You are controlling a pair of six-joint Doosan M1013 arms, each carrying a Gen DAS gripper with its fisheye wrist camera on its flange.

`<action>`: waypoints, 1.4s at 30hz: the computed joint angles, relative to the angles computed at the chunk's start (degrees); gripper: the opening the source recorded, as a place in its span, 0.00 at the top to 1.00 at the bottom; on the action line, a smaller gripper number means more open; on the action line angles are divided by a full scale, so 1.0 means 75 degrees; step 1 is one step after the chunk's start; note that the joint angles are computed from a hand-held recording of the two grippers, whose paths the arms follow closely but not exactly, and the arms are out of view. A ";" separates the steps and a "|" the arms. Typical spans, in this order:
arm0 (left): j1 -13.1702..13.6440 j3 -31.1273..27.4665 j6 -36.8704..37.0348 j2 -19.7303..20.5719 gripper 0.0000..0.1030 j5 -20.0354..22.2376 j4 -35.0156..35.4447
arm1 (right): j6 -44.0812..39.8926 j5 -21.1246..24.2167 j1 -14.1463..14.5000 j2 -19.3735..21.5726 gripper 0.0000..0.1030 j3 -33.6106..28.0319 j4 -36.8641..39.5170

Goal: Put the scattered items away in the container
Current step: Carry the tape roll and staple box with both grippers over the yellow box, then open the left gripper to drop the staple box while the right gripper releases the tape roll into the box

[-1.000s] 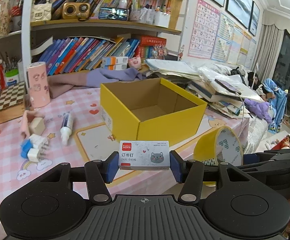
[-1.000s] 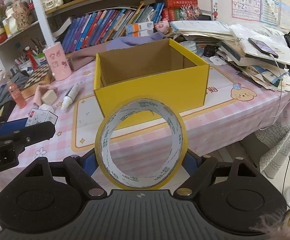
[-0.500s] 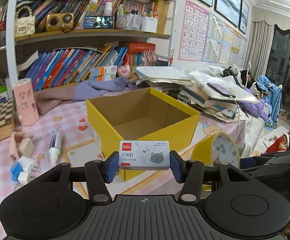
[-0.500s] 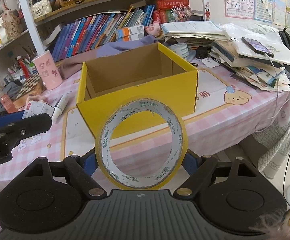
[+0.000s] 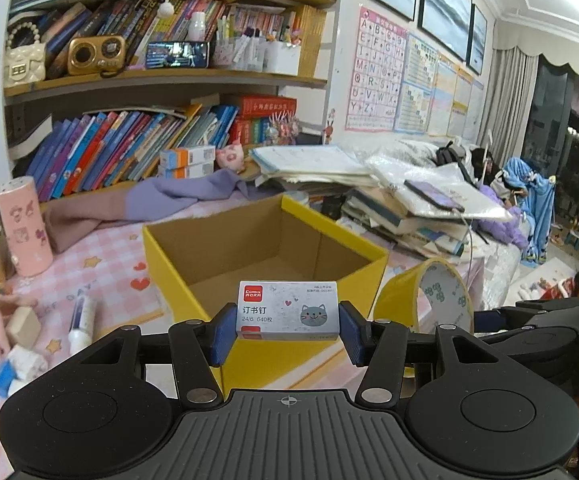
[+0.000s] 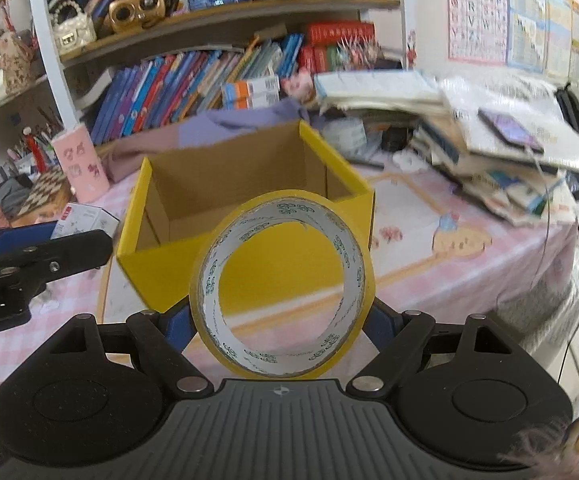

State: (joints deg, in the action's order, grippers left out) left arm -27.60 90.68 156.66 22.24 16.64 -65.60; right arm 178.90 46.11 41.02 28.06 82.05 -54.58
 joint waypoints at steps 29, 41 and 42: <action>-0.0150 -0.2928 -0.7192 0.1764 0.49 0.0737 0.6595 | -0.7109 -0.2046 -0.1651 0.1092 0.24 -0.1633 0.3799; -0.0169 -0.4194 -0.8070 0.2657 0.49 0.2341 0.7576 | -0.9607 -0.1116 -0.2052 0.1753 0.65 -0.2560 0.6080; -0.0173 -0.4244 -0.8088 0.2689 0.49 0.2424 0.7594 | -0.9638 -0.1096 -0.2065 0.1768 0.65 -0.2572 0.6131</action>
State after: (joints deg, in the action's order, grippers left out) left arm -28.89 58.85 96.00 42.41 34.83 -8.64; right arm 106.61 37.89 25.53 41.31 62.77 -8.60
